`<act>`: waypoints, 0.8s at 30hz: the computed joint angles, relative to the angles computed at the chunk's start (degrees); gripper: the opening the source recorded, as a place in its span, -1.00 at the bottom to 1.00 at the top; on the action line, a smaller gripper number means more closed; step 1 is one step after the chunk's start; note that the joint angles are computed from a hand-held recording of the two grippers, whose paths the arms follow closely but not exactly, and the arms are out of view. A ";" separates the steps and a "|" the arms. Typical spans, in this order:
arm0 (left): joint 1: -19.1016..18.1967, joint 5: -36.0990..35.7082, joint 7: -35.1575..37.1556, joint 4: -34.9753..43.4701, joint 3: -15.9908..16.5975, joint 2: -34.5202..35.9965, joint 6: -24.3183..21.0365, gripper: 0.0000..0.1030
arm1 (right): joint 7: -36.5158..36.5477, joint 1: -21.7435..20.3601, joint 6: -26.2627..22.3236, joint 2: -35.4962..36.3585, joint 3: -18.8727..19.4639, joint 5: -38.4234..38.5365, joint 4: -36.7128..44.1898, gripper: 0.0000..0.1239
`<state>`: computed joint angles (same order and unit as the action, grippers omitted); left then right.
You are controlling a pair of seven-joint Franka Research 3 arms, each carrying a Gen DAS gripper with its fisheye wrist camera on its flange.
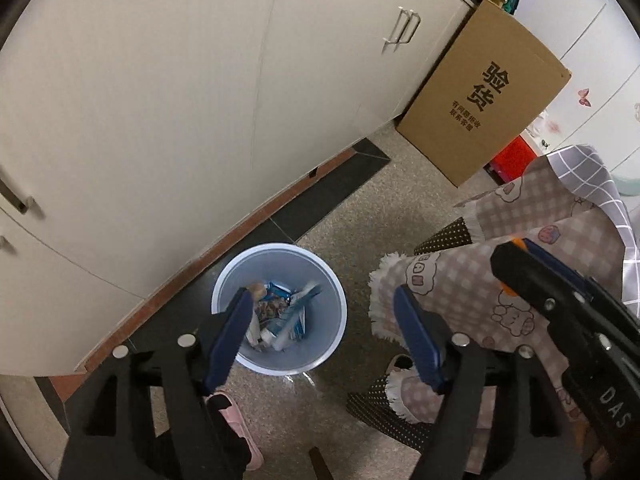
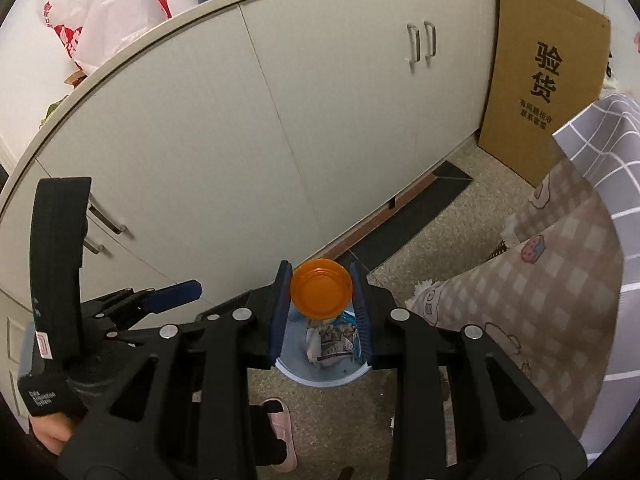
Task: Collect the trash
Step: 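Carry both items over the wastebasket and open both tools to drop them, then move both tools back over the table toward the brown paper bag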
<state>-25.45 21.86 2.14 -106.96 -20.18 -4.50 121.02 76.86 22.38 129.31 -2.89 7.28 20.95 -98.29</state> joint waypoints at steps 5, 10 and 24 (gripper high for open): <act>0.26 -0.23 -5.26 -3.59 -0.22 -2.67 1.29 0.39 | -0.07 0.22 -0.93 0.06 0.10 0.60 -0.87 -0.53; 0.53 -0.24 -7.10 -4.59 -0.73 -4.15 -0.61 0.39 | -0.35 0.59 -1.31 0.18 0.29 1.02 -0.86 -0.52; 1.04 2.05 -11.78 -5.76 -2.01 -8.39 -7.91 0.42 | -0.12 1.52 2.31 0.73 0.71 4.69 0.03 0.07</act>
